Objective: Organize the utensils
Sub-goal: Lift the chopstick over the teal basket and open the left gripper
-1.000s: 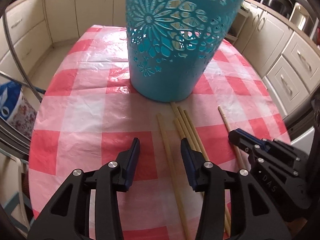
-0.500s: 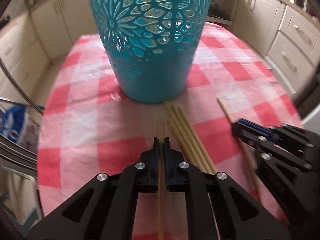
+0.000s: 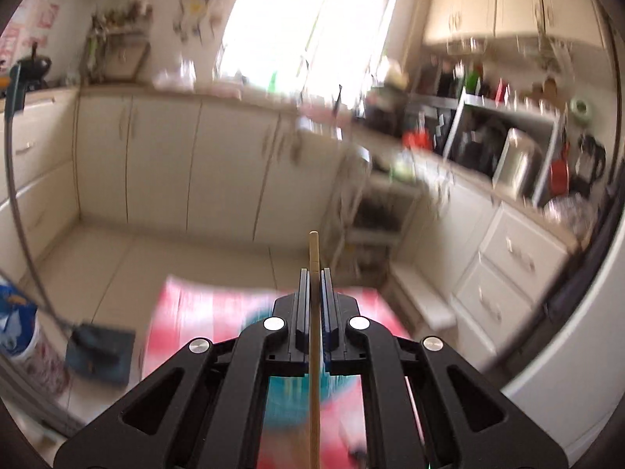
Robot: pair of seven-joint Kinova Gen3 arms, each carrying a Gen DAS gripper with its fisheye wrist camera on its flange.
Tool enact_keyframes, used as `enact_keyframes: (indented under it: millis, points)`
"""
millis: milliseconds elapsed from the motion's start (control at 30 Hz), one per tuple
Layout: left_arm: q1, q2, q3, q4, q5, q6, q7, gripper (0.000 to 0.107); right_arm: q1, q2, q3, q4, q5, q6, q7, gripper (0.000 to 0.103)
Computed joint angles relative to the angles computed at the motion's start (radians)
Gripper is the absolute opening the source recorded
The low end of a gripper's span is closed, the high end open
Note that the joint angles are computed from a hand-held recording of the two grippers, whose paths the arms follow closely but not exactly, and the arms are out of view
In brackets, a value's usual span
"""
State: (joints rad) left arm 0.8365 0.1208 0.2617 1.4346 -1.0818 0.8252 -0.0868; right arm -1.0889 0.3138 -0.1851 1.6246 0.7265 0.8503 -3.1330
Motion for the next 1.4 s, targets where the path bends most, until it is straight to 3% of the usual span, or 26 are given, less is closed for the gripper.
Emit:
enact_keyframes:
  millis: [133,200,267,400,600,700,733,767,833,933,1067,1133,1267,1400]
  points:
    - [0.114,0.140,-0.151,-0.126,-0.163,0.077,0.142,0.005,-0.025,-0.002,0.034,0.006,-0.007,-0.013,0.002,0.007]
    - [0.095,0.183,-0.155,-0.139,-0.195,0.098,0.198,0.005,-0.021,-0.004,0.032,0.008,-0.006,-0.017,-0.001,0.007]
    - [0.052,0.211,-0.131,-0.155,-0.164,0.098,0.202,0.005,-0.039,-0.004,0.054,0.008,-0.014,-0.022,0.004,0.007]
    - [0.067,0.245,-0.170,-0.152,-0.081,0.082,0.172,0.005,0.000,-0.001,0.004,0.006,0.004,-0.015,-0.004,0.007]
    - [0.064,0.191,-0.170,-0.053,0.027,0.058,0.105,0.008,0.002,-0.002,0.002,0.009,0.008,-0.019,-0.009,0.007]
    - [0.103,0.141,-0.151,0.013,0.027,0.116,0.123,0.039,0.015,-0.005,-0.013,0.017,0.018,-0.026,-0.016,0.007]
    - [0.113,0.130,-0.138,0.026,0.021,0.144,0.138,0.053,0.035,-0.004,-0.043,0.017,0.032,-0.018,-0.023,0.007]
    - [0.129,0.112,-0.122,0.049,0.015,0.179,0.161,0.058,0.068,0.000,-0.089,0.015,0.053,-0.003,-0.034,0.007]
    - [0.141,0.083,-0.087,0.087,0.008,0.218,0.197,0.063,0.102,0.014,-0.155,0.003,0.093,0.039,-0.043,0.006]
    - [0.168,0.052,-0.046,0.150,0.006,0.276,0.284,0.073,0.090,0.019,-0.154,-0.003,0.106,0.056,-0.039,0.006]
    - [0.117,0.058,0.007,0.154,0.065,0.271,0.243,0.073,0.153,0.001,-0.239,0.041,0.178,0.042,-0.149,0.006]
    - [0.122,0.073,0.011,0.137,0.058,0.302,0.220,0.073,0.131,-0.039,-0.208,0.094,0.227,-0.010,-0.230,0.006]
    - [0.108,0.058,0.002,0.143,0.076,0.295,0.221,0.075,-0.022,-0.135,-0.029,0.194,0.342,-0.139,-0.393,0.006]
    - [0.074,0.042,0.002,0.147,0.119,0.288,0.216,0.075,-0.188,-0.203,0.142,0.237,0.471,-0.202,-0.555,0.006]
